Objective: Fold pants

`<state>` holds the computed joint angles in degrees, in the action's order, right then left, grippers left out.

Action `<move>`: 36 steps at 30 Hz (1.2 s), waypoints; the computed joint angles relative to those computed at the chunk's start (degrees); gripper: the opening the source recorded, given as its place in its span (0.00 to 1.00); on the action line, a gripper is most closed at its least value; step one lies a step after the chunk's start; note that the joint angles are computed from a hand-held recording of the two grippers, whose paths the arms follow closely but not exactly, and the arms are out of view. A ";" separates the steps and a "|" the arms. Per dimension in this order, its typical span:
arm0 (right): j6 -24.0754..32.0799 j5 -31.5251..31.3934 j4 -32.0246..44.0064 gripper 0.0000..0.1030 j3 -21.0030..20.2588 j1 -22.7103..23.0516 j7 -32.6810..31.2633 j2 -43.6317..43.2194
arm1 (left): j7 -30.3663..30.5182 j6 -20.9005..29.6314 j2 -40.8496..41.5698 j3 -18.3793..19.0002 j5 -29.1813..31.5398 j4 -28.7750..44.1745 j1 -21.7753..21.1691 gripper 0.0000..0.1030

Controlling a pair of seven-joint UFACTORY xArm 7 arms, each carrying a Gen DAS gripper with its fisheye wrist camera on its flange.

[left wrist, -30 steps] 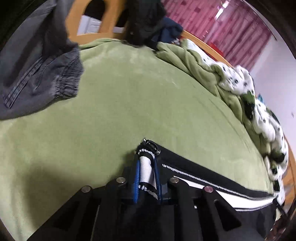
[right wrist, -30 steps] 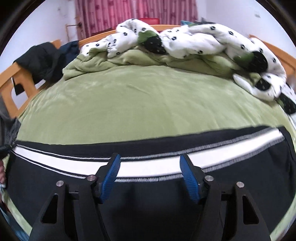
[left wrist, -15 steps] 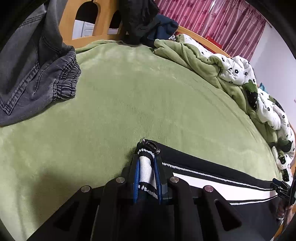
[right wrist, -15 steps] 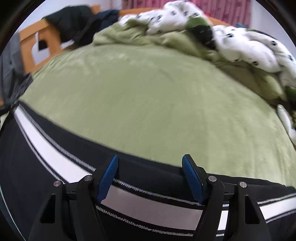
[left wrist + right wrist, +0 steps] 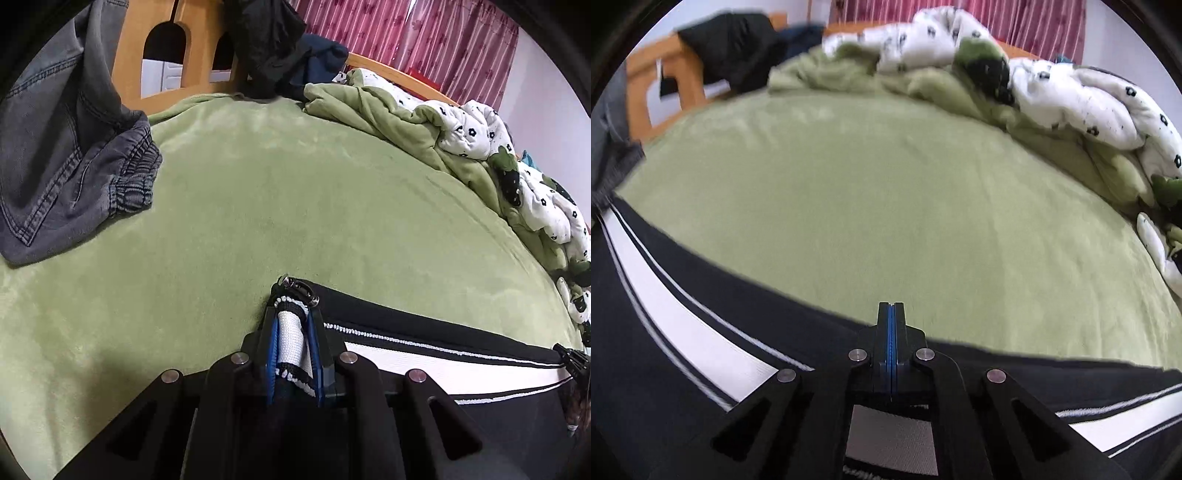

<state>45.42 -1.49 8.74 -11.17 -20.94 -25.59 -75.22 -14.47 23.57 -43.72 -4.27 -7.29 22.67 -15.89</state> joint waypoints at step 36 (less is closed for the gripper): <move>-0.02 0.30 -2.67 0.03 -0.35 -1.97 -9.17 -3.89 | -0.94 -0.20 0.78 -0.02 0.34 0.32 -0.16 0.17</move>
<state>45.40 -1.19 6.07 -11.52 -22.90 -34.76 -79.11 -15.41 23.37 -42.93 -4.29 -6.95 22.99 -16.05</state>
